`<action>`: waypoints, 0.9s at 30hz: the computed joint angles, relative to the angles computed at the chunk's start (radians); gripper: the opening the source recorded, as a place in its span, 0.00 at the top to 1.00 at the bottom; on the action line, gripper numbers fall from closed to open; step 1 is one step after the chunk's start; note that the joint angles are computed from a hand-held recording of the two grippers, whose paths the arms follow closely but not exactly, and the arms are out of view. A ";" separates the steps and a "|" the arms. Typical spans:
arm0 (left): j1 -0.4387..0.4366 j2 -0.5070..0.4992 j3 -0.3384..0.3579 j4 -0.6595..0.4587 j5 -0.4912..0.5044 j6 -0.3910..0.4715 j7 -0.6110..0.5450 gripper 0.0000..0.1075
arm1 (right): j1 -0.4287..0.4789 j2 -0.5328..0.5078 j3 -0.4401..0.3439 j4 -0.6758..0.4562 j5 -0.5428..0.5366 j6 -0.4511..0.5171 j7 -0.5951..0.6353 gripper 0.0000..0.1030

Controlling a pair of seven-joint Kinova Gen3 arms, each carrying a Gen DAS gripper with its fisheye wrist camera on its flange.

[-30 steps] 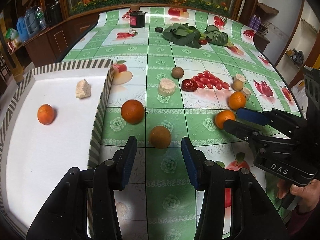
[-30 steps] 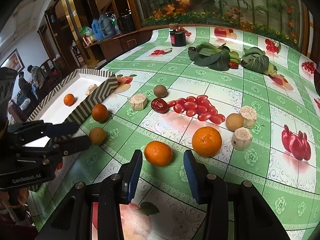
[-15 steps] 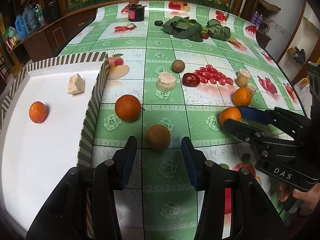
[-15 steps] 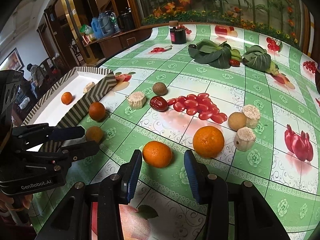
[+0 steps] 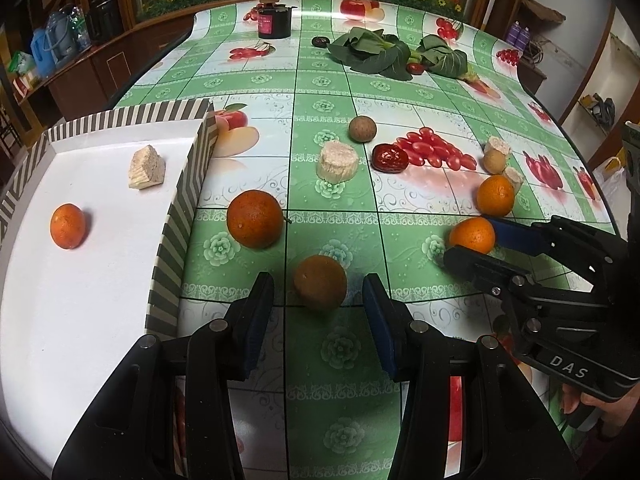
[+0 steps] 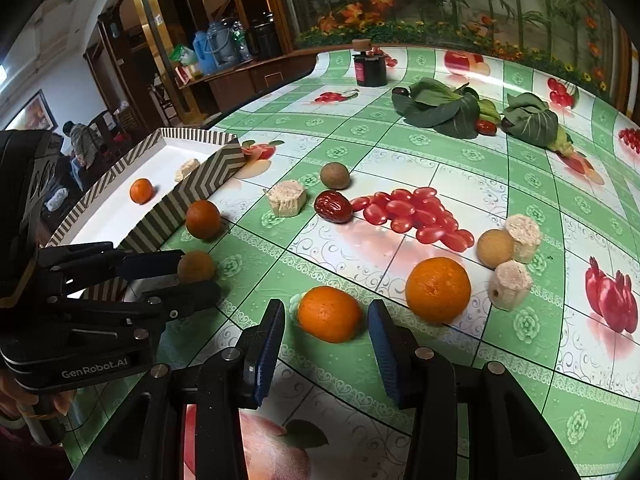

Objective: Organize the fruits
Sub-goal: 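Grasp a brown round fruit with left tool while right tool grasps an orange, then carry both fruits into the white tray and open both tools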

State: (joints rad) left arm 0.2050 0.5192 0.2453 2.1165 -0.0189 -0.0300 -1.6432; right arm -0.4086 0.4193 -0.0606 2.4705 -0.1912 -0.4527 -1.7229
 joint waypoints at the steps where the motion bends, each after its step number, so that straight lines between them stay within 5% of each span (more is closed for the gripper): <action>1: -0.008 0.001 0.009 0.000 -0.002 -0.002 0.000 0.57 | -0.008 0.001 0.006 -0.001 -0.008 0.000 0.005 0.61; 5: -0.079 0.018 0.084 0.008 -0.022 -0.027 -0.004 0.59 | 0.016 0.009 -0.009 0.003 0.006 -0.017 -0.015 0.69; 8: -0.087 0.021 0.095 0.013 -0.035 -0.043 -0.002 0.76 | 0.041 0.013 -0.025 0.009 0.035 -0.030 -0.038 0.71; 27: -0.215 -0.069 0.181 0.100 -0.112 -0.083 0.058 0.76 | -0.032 -0.053 -0.017 0.007 -0.009 -0.005 -0.025 0.71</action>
